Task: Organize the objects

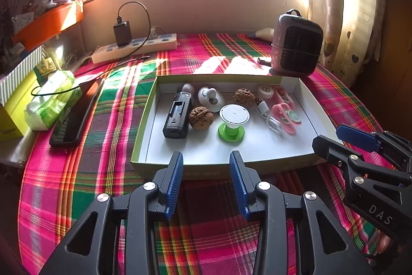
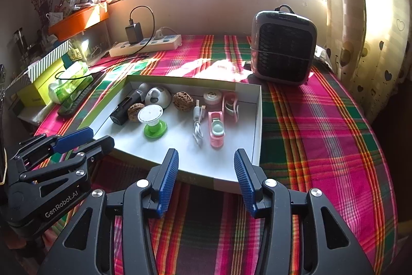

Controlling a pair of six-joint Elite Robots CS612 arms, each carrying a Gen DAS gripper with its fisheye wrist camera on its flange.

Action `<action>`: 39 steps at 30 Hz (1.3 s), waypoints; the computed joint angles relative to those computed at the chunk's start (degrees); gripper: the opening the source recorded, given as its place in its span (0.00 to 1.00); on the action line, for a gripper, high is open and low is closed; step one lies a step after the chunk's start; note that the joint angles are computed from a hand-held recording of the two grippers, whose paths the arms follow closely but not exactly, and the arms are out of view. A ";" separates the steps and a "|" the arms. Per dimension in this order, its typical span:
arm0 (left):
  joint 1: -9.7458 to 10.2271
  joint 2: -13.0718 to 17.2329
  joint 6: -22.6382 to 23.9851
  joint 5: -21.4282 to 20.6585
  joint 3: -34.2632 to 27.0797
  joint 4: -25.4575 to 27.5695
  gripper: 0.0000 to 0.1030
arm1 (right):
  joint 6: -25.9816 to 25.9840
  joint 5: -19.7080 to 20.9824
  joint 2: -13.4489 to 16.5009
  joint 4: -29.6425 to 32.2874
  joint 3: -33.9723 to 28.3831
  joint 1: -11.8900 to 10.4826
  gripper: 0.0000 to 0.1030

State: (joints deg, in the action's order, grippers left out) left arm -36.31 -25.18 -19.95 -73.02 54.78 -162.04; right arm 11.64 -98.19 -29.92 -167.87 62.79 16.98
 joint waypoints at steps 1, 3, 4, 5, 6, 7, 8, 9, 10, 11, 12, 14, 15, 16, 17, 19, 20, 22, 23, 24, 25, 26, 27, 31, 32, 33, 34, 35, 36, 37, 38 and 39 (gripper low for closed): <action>-0.10 -0.31 -0.21 0.50 0.72 -0.39 0.35 | 0.38 -0.05 -0.20 -0.54 0.53 0.02 0.46; -0.26 -0.86 -0.37 0.98 2.03 -1.04 0.35 | 0.97 0.08 -0.52 -0.73 1.31 0.09 0.46; -0.34 -1.13 -0.80 1.08 2.61 -1.06 0.35 | 1.09 0.07 -0.65 -0.90 1.74 0.16 0.46; -0.43 -1.37 -0.83 1.15 3.16 -1.31 0.35 | 1.13 0.00 -0.78 -0.84 2.13 0.24 0.46; -0.49 -1.54 -0.74 0.99 3.57 -1.43 0.35 | 1.08 -0.17 -0.83 -0.68 2.37 0.33 0.46; -0.60 -1.70 -0.76 1.10 3.95 -1.30 0.35 | 1.08 -0.22 -0.86 -0.56 2.60 0.40 0.46; -0.73 -1.86 -0.63 1.39 4.32 -1.09 0.35 | 1.24 -0.13 -0.94 -0.31 2.89 0.44 0.46; -0.82 -2.01 -0.55 1.40 4.75 -1.16 0.35 | 1.43 0.00 -1.05 -0.23 3.26 0.49 0.46; -0.88 -2.13 -0.69 1.29 5.10 -1.25 0.35 | 1.56 0.21 -1.15 -0.37 3.68 0.51 0.46; -0.95 -2.28 -0.81 1.20 5.53 -1.24 0.35 | 1.72 0.26 -1.25 -0.30 4.03 0.56 0.46; -1.03 -2.45 -0.97 1.02 5.95 -1.03 0.35 | 1.90 0.16 -1.32 -0.19 4.30 0.62 0.46; -1.26 -2.71 -0.93 0.87 6.64 -0.75 0.35 | 1.94 0.36 -1.56 -0.31 5.02 0.65 0.46; -1.37 -2.85 -0.89 0.88 7.08 -0.91 0.35 | 2.10 0.35 -1.66 -0.31 5.32 0.69 0.46; -1.49 -3.01 -0.95 1.02 7.49 -1.01 0.35 | 2.21 0.25 -1.81 -0.53 5.76 0.72 0.46; -1.57 -3.15 -0.97 0.96 7.87 -1.08 0.35 | 2.18 0.16 -1.95 -0.75 6.16 0.76 0.46; -1.77 -3.41 -1.42 1.35 8.56 -1.14 0.35 | 2.25 -0.06 -2.15 -0.83 6.70 0.84 0.46; -1.89 -3.50 -1.22 1.56 8.82 -1.23 0.35 | 2.27 -0.34 -2.23 -0.91 6.96 0.90 0.46; -2.04 -3.65 -1.37 1.72 9.23 -1.21 0.35 | 2.12 -0.62 -2.37 -0.95 7.35 1.02 0.46; -2.12 -3.73 -1.47 1.84 9.48 -1.33 0.35 | 2.02 -0.61 -2.46 -1.04 7.60 1.06 0.46; -2.13 -3.81 -1.68 1.66 9.70 -1.45 0.35 | 2.02 -0.67 -2.54 -1.14 7.84 1.10 0.46; -2.19 -3.90 -1.97 1.78 9.94 -1.44 0.35 | 2.05 -0.88 -2.59 -1.14 7.97 1.16 0.46; -2.28 -3.95 -1.94 2.04 10.15 -1.60 0.35 | 2.14 -1.18 -2.62 -1.09 8.10 1.23 0.46; -2.31 -3.97 -1.84 2.00 10.28 -1.75 0.35 | 2.29 -1.43 -2.65 -0.95 8.21 1.28 0.46; -2.26 -4.19 -3.55 1.46 10.74 -0.94 0.35 | 2.79 -1.77 -2.75 -0.65 8.71 1.39 0.46; -2.25 -4.23 -3.73 1.55 10.88 -1.17 0.35 | 2.83 -1.81 -2.78 -0.80 8.88 1.43 0.46; -2.24 -4.29 -3.94 1.50 11.01 -1.16 0.35 | 2.68 -2.19 -2.78 -1.02 9.00 1.53 0.46; -2.27 -4.33 -4.17 1.54 11.08 -0.96 0.35 | 2.67 -2.47 -2.80 -0.97 9.04 1.60 0.46; -2.37 -4.38 -4.23 1.93 11.19 -0.94 0.35 | 2.76 -2.45 -2.85 -1.09 9.16 1.62 0.46; -2.48 -4.42 -4.27 2.26 11.30 -0.91 0.35 | 2.82 -2.41 -2.87 -1.12 9.23 1.62 0.46; -2.60 -4.45 -4.29 2.67 11.41 -0.90 0.35 | 2.86 -2.66 -2.88 -1.04 9.23 1.69 0.46; -2.71 -4.48 -4.32 3.04 11.51 -0.91 0.35 | 2.95 -2.96 -2.89 -0.92 9.22 1.76 0.46; -2.79 -4.48 -4.41 3.37 11.57 -0.94 0.35 | 3.00 -3.21 -2.89 -0.89 9.26 1.83 0.46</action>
State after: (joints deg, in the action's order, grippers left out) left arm -39.10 -29.67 -24.37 -69.66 66.34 -162.98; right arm 14.64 -101.40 -32.81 -168.76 72.06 18.81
